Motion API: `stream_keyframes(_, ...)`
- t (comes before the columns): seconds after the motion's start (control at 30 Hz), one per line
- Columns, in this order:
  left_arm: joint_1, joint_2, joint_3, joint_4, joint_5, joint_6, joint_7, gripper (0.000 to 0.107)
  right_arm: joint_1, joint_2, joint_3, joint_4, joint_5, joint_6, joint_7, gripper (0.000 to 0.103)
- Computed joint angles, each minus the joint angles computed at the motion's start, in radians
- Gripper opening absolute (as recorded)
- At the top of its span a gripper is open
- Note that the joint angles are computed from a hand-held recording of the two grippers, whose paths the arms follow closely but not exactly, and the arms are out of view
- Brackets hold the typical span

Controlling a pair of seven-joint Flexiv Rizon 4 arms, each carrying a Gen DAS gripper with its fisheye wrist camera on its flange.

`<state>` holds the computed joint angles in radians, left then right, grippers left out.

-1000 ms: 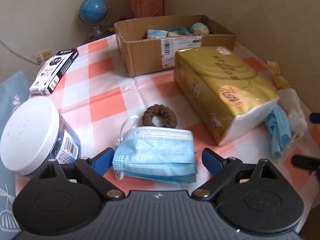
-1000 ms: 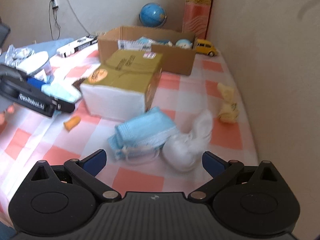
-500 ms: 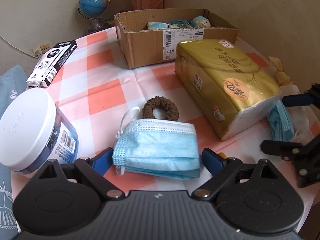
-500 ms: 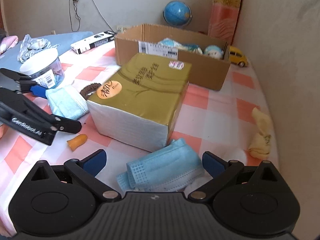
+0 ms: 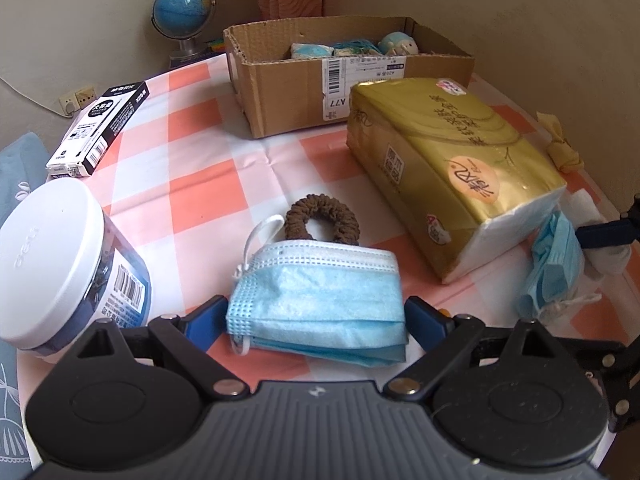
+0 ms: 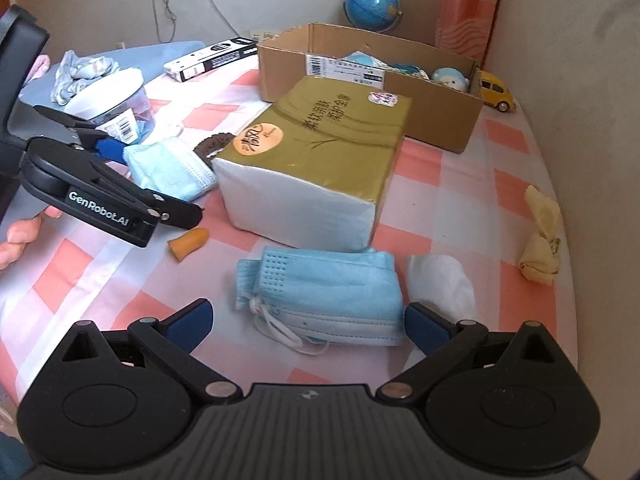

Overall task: Organize soft objects
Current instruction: 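Grasp a blue face mask with the left gripper while the right gripper grasps another blue mask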

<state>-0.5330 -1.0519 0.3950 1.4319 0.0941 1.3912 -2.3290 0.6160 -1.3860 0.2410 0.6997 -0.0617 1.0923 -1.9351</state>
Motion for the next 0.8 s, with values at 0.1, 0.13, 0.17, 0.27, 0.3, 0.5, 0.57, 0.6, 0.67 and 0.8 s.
stream_keyframes(0.1,0.001,-0.003,0.002,-0.001,0.000,0.008,-0.003,0.094,0.009,-0.012,-0.022,-0.019,-0.007,-0.007,0.036,0.103)
stream_keyframes(0.13,0.001,-0.005,0.003,-0.002,0.000,0.010,-0.004,0.094,0.012,-0.016,-0.032,-0.024,-0.012,-0.006,0.049,0.103)
stream_keyframes(0.17,0.000,-0.006,0.004,-0.003,-0.001,0.010,-0.004,0.094,0.017,-0.021,-0.046,-0.030,-0.019,-0.004,0.065,0.103)
stream_keyframes(0.27,0.003,-0.007,0.000,-0.001,-0.002,0.022,-0.001,0.091,0.016,-0.032,-0.048,-0.058,-0.026,-0.038,0.099,0.103)
stream_keyframes(0.3,0.003,-0.007,-0.001,0.000,-0.003,0.030,0.000,0.090,0.014,-0.031,-0.041,-0.060,-0.023,-0.046,0.100,0.103)
stream_keyframes(0.5,-0.002,-0.006,0.004,0.012,-0.021,0.057,0.013,0.081,0.022,-0.033,-0.041,-0.068,-0.014,-0.059,0.116,0.103)
stream_keyframes(0.57,-0.007,-0.007,0.010,0.013,-0.028,0.057,0.018,0.080,0.030,-0.040,-0.050,-0.080,-0.018,-0.061,0.133,0.103)
stream_keyframes(0.6,-0.010,-0.007,0.012,0.015,-0.032,0.059,0.019,0.080,0.031,-0.044,-0.049,-0.087,-0.019,-0.065,0.134,0.103)
stream_keyframes(0.67,-0.014,-0.007,0.017,0.020,-0.039,0.064,0.018,0.080,0.035,-0.052,-0.050,-0.103,-0.018,-0.070,0.144,0.103)
stream_keyframes(0.8,-0.020,-0.008,0.025,0.025,-0.052,0.064,0.019,0.079,0.046,-0.064,-0.073,-0.121,-0.027,-0.066,0.174,0.103)
